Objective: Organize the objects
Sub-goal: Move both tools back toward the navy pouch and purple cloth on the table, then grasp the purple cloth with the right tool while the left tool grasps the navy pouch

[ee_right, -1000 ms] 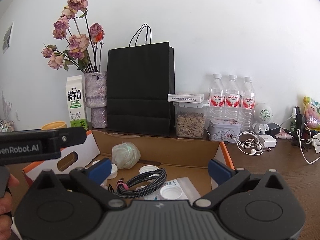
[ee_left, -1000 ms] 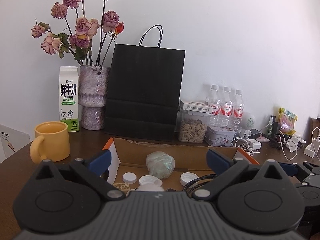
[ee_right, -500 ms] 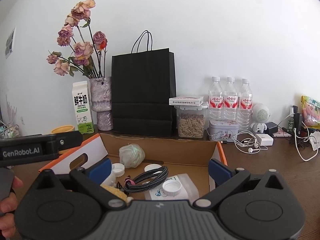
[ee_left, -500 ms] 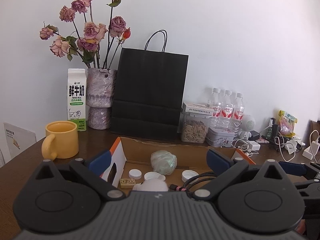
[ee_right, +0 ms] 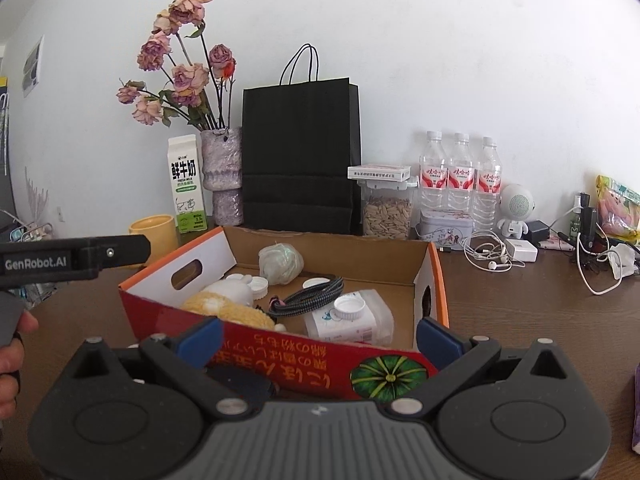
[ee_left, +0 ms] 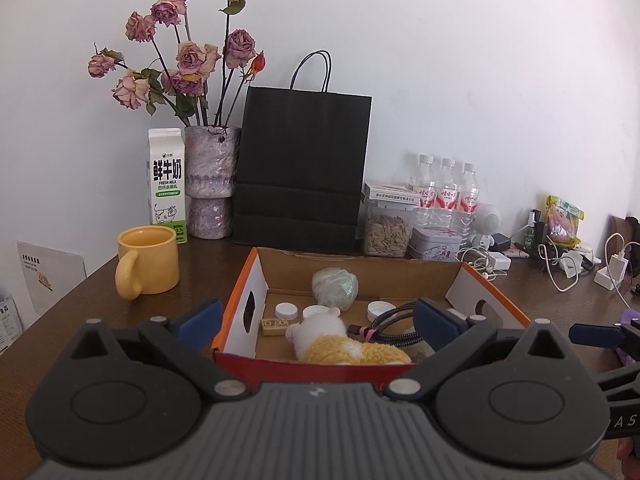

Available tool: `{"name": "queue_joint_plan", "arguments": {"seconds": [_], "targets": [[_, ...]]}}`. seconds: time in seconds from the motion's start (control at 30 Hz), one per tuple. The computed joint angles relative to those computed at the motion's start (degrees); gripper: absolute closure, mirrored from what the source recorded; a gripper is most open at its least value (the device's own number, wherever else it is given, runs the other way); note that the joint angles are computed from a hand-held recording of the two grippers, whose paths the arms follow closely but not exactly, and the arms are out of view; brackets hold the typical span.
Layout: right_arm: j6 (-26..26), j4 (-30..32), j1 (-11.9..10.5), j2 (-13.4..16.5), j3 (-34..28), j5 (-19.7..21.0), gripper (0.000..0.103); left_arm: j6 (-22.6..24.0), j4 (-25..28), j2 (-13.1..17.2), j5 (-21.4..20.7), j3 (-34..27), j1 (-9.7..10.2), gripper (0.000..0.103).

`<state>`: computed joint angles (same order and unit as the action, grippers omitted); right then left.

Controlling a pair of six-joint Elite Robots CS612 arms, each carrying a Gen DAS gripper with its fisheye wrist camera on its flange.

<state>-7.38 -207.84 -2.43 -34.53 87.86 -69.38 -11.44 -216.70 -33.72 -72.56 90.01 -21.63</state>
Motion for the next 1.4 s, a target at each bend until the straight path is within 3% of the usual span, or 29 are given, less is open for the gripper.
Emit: {"name": "queue_joint_plan", "arguments": {"seconds": [0.6,0.93,1.1,1.3,1.4], "targets": [[-8.48,10.37,0.03,-4.02,9.10,-1.06,0.000,-1.82,3.38,-3.52,-0.40,9.24,0.63,0.000],[-7.99,15.37,1.01,-3.71,8.48,-2.88,0.000,-3.11,4.82,-3.88,-1.49,11.24,0.83,0.000],[-7.32,14.29,1.28,-3.32,8.36,-3.96,0.000,-3.67,5.29,-3.86,-1.70,11.44,0.89,0.000],[-6.73,12.74,1.00,-3.40,8.83,-3.24,0.018,-3.82,5.07,-3.87,-1.75,11.57,0.86,0.000],[-6.08,11.96,0.66,-3.50,9.16,-2.61,0.031,-3.85,5.04,-3.90,-1.70,11.63,0.87,0.000]]}}
